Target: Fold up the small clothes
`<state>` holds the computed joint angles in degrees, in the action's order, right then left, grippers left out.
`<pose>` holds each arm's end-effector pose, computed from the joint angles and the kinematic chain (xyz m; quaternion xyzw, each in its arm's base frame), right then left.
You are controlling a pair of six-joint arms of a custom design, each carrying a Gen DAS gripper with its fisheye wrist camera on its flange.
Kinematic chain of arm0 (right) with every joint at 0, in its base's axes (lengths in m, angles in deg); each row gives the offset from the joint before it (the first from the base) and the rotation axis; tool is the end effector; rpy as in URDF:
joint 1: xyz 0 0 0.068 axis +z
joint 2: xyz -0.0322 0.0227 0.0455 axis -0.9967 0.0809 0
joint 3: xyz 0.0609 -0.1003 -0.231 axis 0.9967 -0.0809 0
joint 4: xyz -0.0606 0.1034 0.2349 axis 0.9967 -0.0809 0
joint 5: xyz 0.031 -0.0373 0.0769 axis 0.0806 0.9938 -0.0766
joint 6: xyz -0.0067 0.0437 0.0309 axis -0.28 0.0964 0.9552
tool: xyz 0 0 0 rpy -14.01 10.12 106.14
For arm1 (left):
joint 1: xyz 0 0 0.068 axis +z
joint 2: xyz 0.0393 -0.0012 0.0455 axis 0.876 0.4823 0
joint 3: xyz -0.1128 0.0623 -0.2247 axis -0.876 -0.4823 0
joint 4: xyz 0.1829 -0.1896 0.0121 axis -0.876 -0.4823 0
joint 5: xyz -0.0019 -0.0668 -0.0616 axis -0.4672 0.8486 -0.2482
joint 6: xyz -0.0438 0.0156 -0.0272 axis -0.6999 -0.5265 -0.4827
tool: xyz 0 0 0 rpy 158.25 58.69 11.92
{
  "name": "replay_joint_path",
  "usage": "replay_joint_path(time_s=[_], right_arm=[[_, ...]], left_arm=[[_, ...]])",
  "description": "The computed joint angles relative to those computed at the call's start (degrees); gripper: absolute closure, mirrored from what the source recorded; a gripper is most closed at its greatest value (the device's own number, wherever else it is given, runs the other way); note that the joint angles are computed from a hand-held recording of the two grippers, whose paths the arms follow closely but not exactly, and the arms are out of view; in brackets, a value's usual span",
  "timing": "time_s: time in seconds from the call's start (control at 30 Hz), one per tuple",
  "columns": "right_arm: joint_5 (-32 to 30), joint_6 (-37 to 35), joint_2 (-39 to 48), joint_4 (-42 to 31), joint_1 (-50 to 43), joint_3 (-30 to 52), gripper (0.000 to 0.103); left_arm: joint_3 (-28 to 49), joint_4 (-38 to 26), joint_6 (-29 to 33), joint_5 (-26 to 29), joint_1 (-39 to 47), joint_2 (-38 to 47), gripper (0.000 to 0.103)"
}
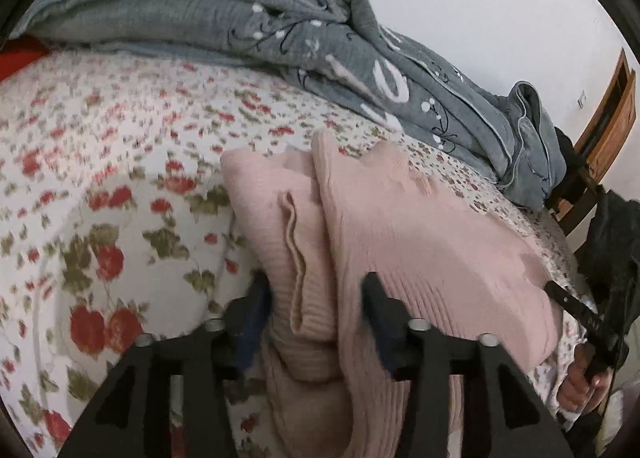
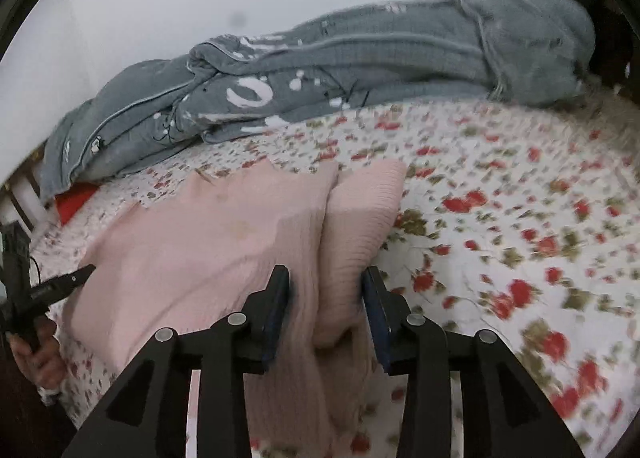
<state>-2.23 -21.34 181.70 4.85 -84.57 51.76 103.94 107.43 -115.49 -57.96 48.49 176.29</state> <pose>0.3219 0.0159 0.0470 -0.0759 0.8917 0.1515 0.4198 0.2788 -0.0641 0.0350 -0.1231 0.8998 -0.1656 0.3844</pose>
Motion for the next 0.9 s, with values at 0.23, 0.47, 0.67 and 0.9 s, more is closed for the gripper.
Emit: replay_joint_path(time_s=[0.23,0.47,0.67,0.9], right_arm=[[13.4,-1.7,-8.7,13.0,15.8,-13.4,0.057],[35.6,-2.1,5.6,10.2,33.7,-0.4,0.057],[37.9,3.1,9.3,-4.3,33.8,11.7,0.058],[40.8,3.1,6.2,1.3,36.8,3.3,0.061]], left_arm=[[1.5,-0.6,-1.9,0.4,-0.4,1.7,0.043],[1.1,-4.9,0.0,2.0,-0.2,-1.5,0.043],[0.8,-4.2,0.4,5.1,1.1,-1.0,0.043],[3.3,-7.4,2.0,4.3,0.5,-0.5,0.042]])
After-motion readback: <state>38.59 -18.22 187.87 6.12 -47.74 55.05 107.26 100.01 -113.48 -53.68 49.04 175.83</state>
